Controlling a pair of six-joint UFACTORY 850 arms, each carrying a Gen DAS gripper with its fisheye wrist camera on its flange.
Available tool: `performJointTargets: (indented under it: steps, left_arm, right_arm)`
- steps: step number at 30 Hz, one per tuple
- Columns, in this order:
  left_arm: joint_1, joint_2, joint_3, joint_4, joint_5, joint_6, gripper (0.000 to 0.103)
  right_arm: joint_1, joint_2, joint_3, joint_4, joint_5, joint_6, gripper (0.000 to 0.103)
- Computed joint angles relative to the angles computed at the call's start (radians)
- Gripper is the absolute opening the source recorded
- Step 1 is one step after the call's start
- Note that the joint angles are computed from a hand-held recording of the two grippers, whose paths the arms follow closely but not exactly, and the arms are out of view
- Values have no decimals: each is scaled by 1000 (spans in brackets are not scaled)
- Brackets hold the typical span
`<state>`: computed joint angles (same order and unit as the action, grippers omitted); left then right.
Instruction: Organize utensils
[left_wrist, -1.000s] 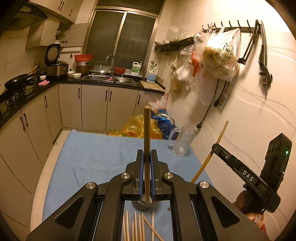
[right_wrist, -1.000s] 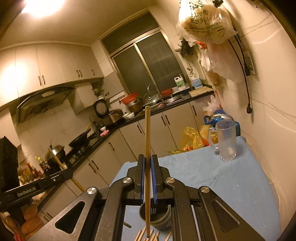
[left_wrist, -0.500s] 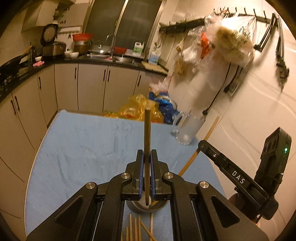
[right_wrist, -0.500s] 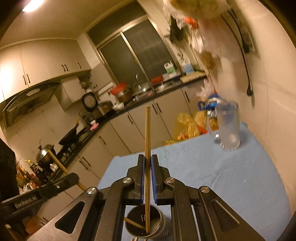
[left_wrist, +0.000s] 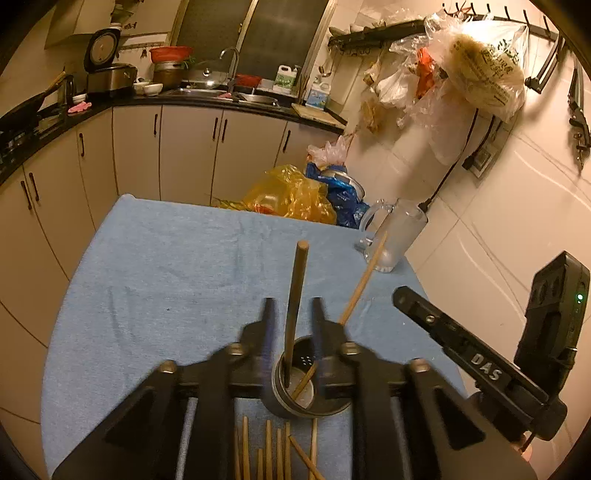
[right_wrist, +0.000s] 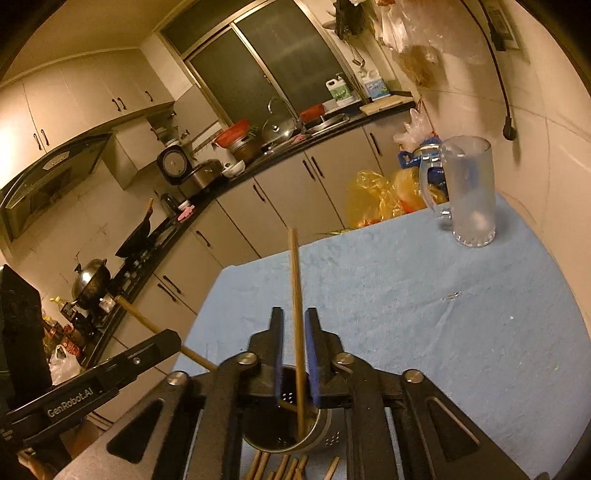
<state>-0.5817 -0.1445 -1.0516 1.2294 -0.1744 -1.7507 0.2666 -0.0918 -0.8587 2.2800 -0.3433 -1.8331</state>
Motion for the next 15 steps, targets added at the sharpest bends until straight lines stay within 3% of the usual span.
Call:
performJointTargets:
  steps: [6, 11, 15]
  left_arm:
    - [-20, 77, 64, 190, -40, -193, 31]
    - [-68, 178, 198, 377, -157, -411, 41]
    - [-107, 244, 324, 395, -222, -474, 42]
  right_arm:
    - [-9, 89, 73, 52, -16, -61, 23]
    - [-3, 191, 188, 108, -13, -139, 23]
    - [27, 256, 289, 167, 16, -224, 23]
